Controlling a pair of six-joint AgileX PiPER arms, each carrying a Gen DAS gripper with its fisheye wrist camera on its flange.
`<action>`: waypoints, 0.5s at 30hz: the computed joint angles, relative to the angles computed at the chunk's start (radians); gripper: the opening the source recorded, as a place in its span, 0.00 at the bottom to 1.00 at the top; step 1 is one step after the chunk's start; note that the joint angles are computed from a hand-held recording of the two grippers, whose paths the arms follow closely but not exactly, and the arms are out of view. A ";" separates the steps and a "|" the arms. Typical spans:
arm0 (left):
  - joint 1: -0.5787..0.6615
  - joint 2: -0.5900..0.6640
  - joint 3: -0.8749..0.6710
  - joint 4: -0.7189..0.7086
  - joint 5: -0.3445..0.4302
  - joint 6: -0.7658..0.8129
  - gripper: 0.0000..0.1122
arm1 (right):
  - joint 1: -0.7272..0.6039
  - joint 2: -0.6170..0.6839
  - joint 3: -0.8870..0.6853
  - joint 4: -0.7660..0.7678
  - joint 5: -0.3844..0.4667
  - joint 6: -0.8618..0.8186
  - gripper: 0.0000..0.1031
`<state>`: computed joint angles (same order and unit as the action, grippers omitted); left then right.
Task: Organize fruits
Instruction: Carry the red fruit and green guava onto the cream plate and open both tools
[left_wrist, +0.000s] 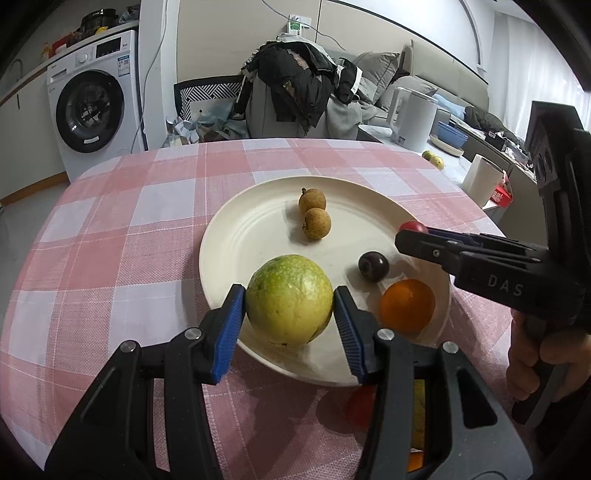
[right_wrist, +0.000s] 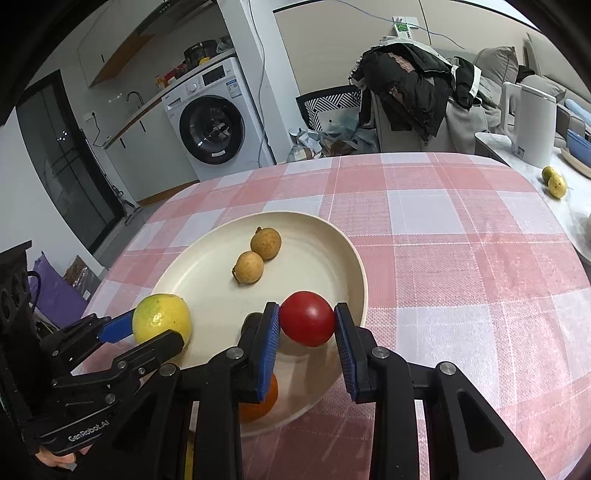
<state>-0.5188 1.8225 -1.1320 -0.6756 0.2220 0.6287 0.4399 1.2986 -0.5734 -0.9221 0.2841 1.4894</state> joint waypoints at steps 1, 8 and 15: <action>0.004 0.007 -0.008 -0.009 0.006 0.007 0.41 | 0.006 0.006 -0.004 -0.019 0.010 0.015 0.30; 0.010 -0.009 0.018 -0.126 -0.019 0.118 0.41 | 0.024 0.020 -0.010 -0.118 0.031 0.115 0.42; 0.042 -0.148 0.135 -0.440 -0.015 0.398 0.71 | 0.217 -0.108 0.033 -0.173 0.247 0.236 0.92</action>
<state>-0.4766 1.6741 -0.9966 -1.1156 0.2070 1.0269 0.6573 1.1910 -0.5400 -1.0954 0.5309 1.7252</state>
